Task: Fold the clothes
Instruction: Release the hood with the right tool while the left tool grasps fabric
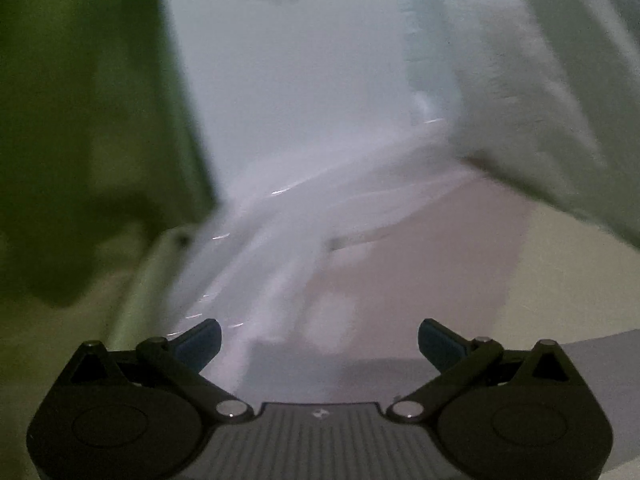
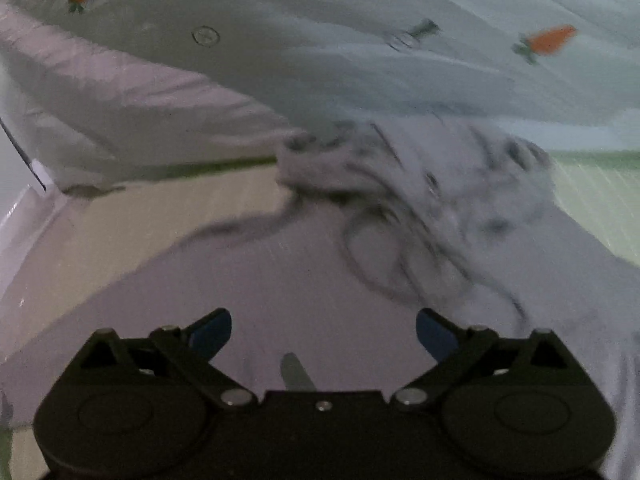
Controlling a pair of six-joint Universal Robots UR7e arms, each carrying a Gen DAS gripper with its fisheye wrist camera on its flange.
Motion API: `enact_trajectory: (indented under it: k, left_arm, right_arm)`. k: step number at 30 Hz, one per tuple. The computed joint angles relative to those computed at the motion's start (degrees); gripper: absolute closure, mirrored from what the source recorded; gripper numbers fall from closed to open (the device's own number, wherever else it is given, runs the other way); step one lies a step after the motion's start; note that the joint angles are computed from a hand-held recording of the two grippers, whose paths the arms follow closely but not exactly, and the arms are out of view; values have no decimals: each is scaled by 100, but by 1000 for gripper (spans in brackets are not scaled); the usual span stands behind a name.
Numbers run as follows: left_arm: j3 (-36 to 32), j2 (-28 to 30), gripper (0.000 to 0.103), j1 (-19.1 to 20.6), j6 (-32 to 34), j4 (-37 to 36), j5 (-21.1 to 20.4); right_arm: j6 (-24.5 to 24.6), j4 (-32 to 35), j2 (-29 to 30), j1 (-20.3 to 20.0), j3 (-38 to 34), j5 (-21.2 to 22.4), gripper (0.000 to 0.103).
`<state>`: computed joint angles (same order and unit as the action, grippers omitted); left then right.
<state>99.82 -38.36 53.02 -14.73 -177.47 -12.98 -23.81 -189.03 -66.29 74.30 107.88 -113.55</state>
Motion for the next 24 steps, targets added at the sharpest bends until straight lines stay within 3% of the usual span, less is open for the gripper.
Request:
enact_trajectory:
  k: [1, 4, 6, 9, 14, 16, 17, 20, 24]
  left_arm:
    - [73, -92, 0, 21, -353, 324, 95]
    - [213, -258, 4, 112, -737, 335, -182]
    - [242, -318, 19, 177, -879, 344, -406]
    - [146, -351, 33, 292, -1243, 848, -537]
    - [51, -497, 45, 430, -2631, 2197, -546]
    - [67, -551, 57, 448, -2886, 2488, -519]
    - [50, -572, 70, 453, -3035, 2716, -473]
    - [162, -640, 90, 430, -2828, 2385, -530]
    - [325, -705, 94, 317, -2431, 1734, -578]
  right_arm:
    - [53, -19, -101, -31, 146, -36, 3]
    - [225, -132, -271, -116, 478, -152, 3]
    - [291, -191, -339, -147, 640, -288, 3]
    - [286, -204, -408, -135, 769, -450, 3]
    - [364, -247, -481, -115, 861, -575, 3]
    - [466, -229, -502, -121, 872, -603, 3]
    - [514, -229, -511, -129, 881, -603, 3]
    - [686, -250, -517, -151, 897, -609, 3]
    - [753, -378, -546, -142, 960, -609, 3]
